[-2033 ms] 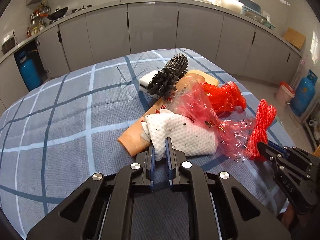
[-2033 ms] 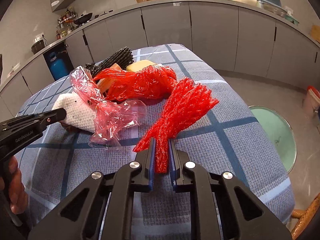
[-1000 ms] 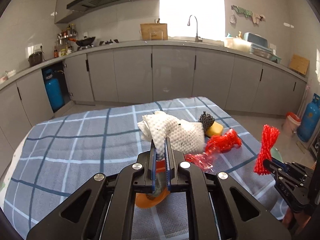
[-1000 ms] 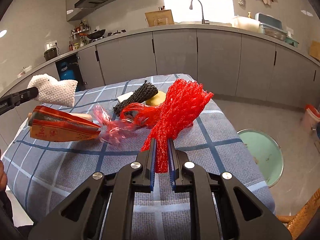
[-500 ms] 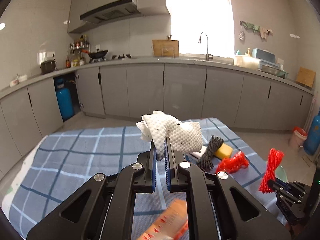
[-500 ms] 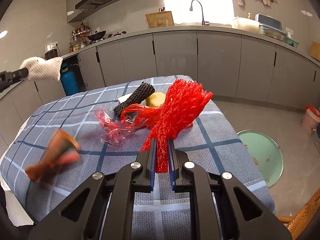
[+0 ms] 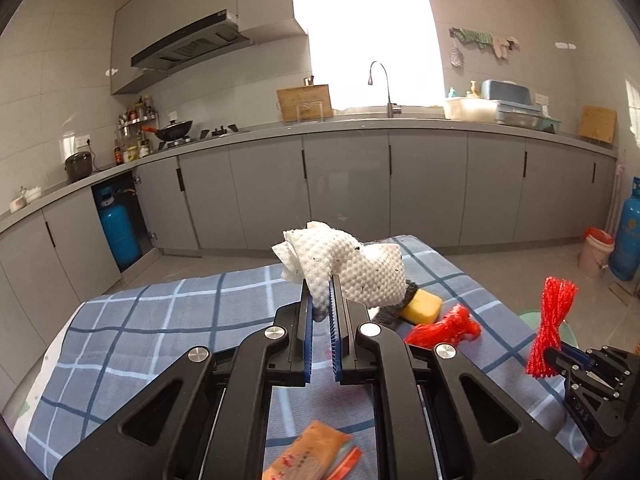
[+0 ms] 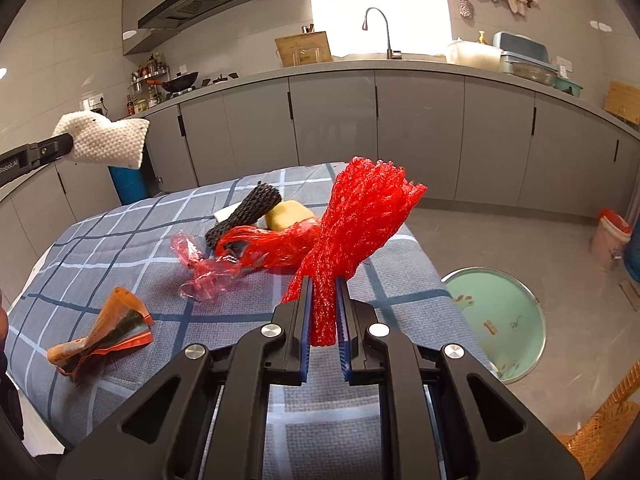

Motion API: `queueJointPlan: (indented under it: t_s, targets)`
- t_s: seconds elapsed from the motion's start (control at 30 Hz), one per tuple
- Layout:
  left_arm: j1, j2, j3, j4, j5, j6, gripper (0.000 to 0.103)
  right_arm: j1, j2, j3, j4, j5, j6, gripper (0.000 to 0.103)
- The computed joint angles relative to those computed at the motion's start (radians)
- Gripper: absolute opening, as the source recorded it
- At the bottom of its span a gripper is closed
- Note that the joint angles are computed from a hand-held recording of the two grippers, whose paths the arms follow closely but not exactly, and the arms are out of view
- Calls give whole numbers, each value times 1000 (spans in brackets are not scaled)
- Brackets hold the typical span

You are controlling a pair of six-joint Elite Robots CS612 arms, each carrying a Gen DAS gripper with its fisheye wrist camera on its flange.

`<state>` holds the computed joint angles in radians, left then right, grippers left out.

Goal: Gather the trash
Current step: 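Carry the red net and white pad with both grippers over the green bin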

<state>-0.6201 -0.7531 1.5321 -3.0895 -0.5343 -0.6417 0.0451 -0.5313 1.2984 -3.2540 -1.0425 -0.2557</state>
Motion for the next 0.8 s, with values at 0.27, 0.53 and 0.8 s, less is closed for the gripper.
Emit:
queueJointPlan:
  t_s: [0.27, 0.53, 0.8]
  targets:
    - [0, 67, -117, -32, -58, 129, 8, -17, 14, -27, -7, -34, 36, 13]
    - [4, 135, -243, 1, -129, 198, 9, -38, 35, -64, -13, -77, 78, 13]
    - [1, 202, -365, 9, -189, 288, 9, -56, 58, -112, -5, -112, 99, 13]
